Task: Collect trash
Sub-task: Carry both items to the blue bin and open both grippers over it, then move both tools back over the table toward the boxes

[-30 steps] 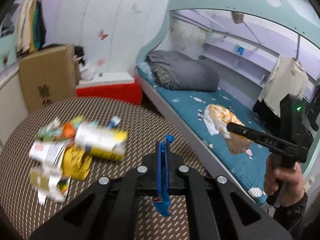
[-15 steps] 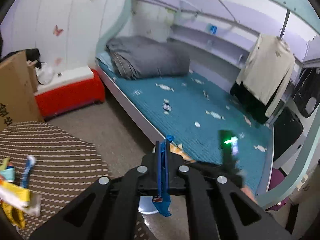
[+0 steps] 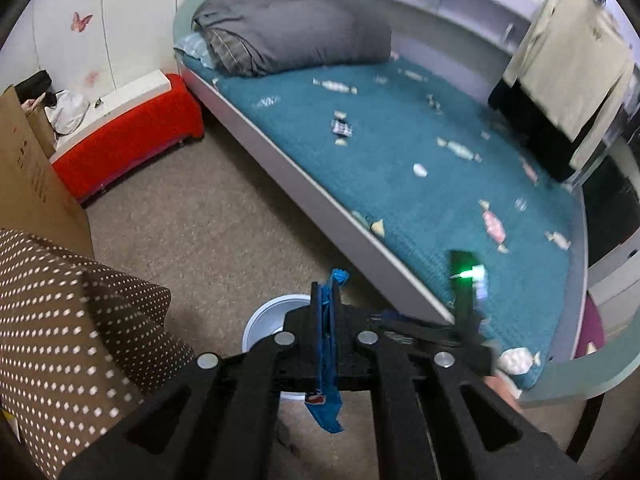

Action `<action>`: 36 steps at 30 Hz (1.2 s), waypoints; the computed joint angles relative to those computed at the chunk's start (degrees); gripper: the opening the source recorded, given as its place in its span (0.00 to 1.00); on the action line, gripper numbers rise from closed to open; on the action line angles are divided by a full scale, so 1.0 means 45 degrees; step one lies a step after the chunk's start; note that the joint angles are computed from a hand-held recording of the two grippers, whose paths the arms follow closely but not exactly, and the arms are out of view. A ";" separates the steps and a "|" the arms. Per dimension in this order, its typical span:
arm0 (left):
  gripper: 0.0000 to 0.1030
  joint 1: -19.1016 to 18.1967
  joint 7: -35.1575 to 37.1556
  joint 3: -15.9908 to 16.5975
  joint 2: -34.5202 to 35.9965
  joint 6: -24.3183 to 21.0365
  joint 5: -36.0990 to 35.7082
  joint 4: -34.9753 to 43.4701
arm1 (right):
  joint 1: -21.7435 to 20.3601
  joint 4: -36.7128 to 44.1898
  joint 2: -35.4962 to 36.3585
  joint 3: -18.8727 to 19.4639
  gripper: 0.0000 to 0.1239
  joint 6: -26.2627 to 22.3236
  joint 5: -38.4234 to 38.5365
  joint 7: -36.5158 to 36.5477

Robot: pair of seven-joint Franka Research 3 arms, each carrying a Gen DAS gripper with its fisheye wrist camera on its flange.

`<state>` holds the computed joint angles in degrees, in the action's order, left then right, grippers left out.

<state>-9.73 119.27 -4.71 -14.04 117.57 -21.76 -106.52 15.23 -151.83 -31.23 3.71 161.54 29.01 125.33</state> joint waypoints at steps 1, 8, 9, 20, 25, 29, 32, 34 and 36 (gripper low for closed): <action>0.03 0.0001 -0.0133 -0.0103 0.0161 -0.0030 0.0227 0.0069 | -0.0230 -0.0139 -0.0340 0.0157 0.66 -0.0062 -0.0202 0.0166; 0.08 0.0028 -0.1136 -0.0709 0.1561 -0.0449 0.1718 0.0789 | -0.1000 -0.0479 -0.1946 0.0731 0.73 -0.0308 -0.1177 0.1020; 0.29 0.0049 -0.1366 -0.0796 0.1749 -0.0627 0.2021 0.0964 | -0.1119 -0.0486 -0.2184 0.0860 0.74 -0.0376 -0.1335 0.1178; 0.85 0.0179 -0.2276 -0.0587 0.0146 0.1038 0.3486 -0.0528 | -0.2470 0.0162 -0.3372 0.2370 0.78 -0.2217 -0.3462 0.3615; 0.87 0.0076 -0.1777 0.0053 -0.1571 0.1861 0.2822 -0.1601 | -0.2723 0.0996 -0.3845 0.2934 0.78 -0.3006 -0.4611 0.4593; 0.88 0.0012 -0.1688 0.0524 -0.2886 0.2619 0.2527 -0.2330 | -0.2799 0.2022 -0.4007 0.3375 0.78 -0.3700 -0.5429 0.5105; 0.91 -0.0074 -0.1554 0.0947 -0.3738 0.3216 0.2464 -0.2776 | -0.2785 0.2826 -0.3914 0.3665 0.78 -0.4122 -0.5989 0.5290; 0.91 -0.0115 -0.1455 0.1236 -0.4226 0.3494 0.2459 -0.2974 | -0.2817 0.3498 -0.3729 0.3916 0.78 -0.4485 -0.6404 0.5364; 0.91 -0.0155 -0.1361 0.1529 -0.4615 0.3564 0.2444 -0.3074 | -0.2808 0.4031 -0.3549 0.4106 0.78 -0.4716 -0.6699 0.5523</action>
